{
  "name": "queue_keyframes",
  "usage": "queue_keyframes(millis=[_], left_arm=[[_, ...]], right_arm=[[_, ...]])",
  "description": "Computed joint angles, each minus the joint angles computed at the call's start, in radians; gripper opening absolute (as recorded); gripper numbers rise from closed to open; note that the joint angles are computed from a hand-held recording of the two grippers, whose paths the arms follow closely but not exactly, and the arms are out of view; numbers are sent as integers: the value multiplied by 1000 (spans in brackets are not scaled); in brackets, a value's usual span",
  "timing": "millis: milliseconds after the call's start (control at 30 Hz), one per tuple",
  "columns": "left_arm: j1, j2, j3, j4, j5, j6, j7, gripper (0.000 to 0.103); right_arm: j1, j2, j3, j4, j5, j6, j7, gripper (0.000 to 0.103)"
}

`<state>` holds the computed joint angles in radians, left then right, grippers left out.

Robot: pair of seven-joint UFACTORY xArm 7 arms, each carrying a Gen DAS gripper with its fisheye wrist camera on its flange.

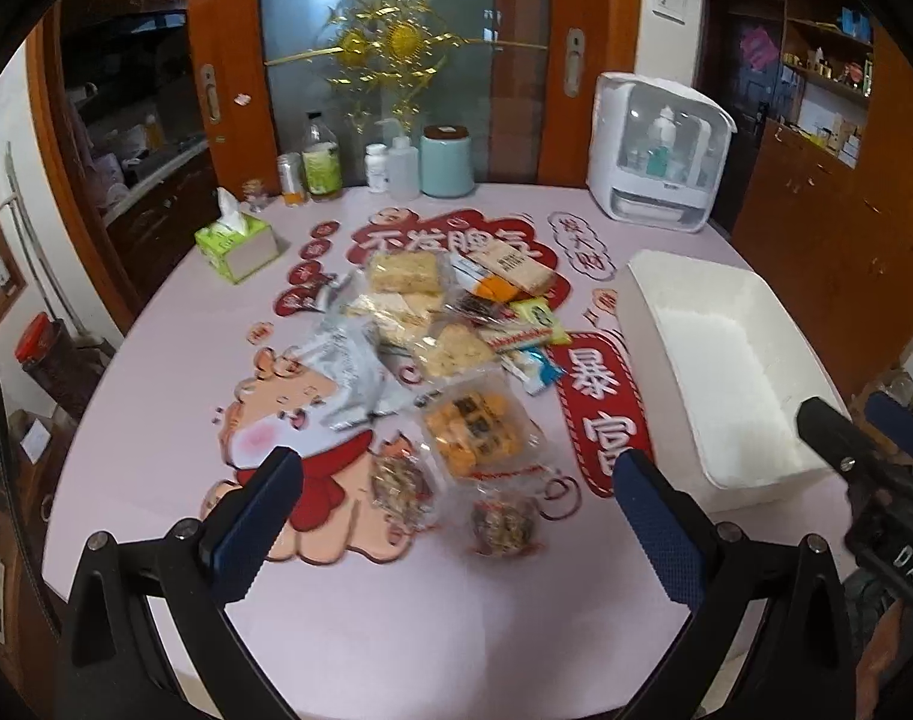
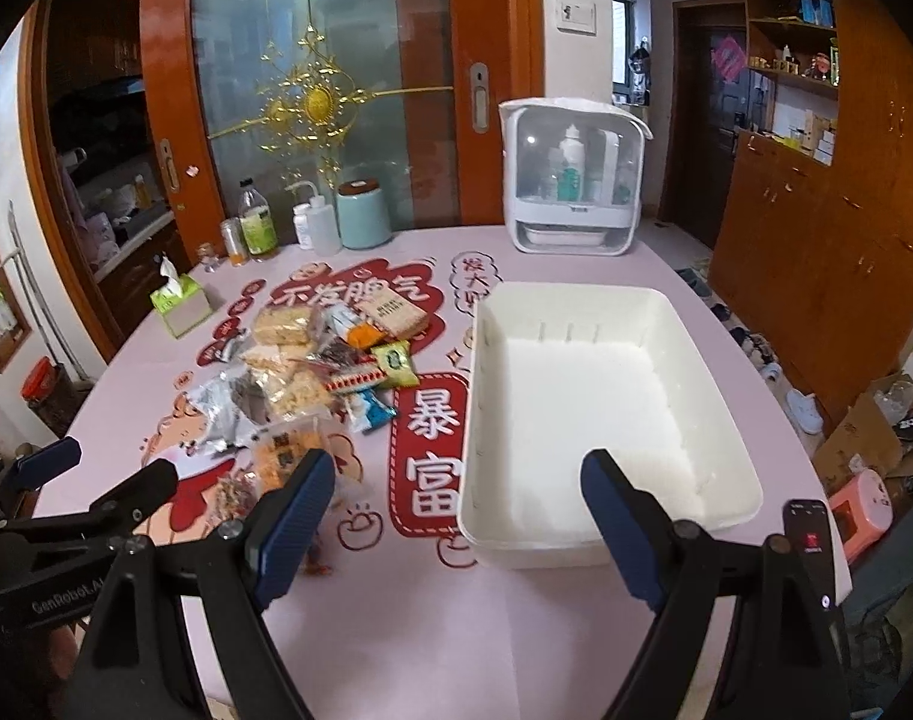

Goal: Organize snacks
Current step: 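Grasp the clear nut bag with the left tool while the right tool grasps another nut bag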

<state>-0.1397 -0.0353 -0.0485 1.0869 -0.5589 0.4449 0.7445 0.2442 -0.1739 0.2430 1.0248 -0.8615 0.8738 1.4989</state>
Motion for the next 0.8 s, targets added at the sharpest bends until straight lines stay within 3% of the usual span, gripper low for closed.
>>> queue_keyframes(millis=[167,367,633,800], left_arm=[[21,23,10,43,15,-50,-2,103],[63,69,17,110,-13,-60,19,103],[115,154,-5,146,16,-85,16,103],[133,233,-21,179,83,-43,-39,103]], right_arm=[[-10,26,-15,45,-12,-53,-45,85],[13,108,-22,138,-70,-51,-85,85],[53,220,-82,163,-29,-216,-173,85],[88,312,-118,176,8,-287,-222,85]])
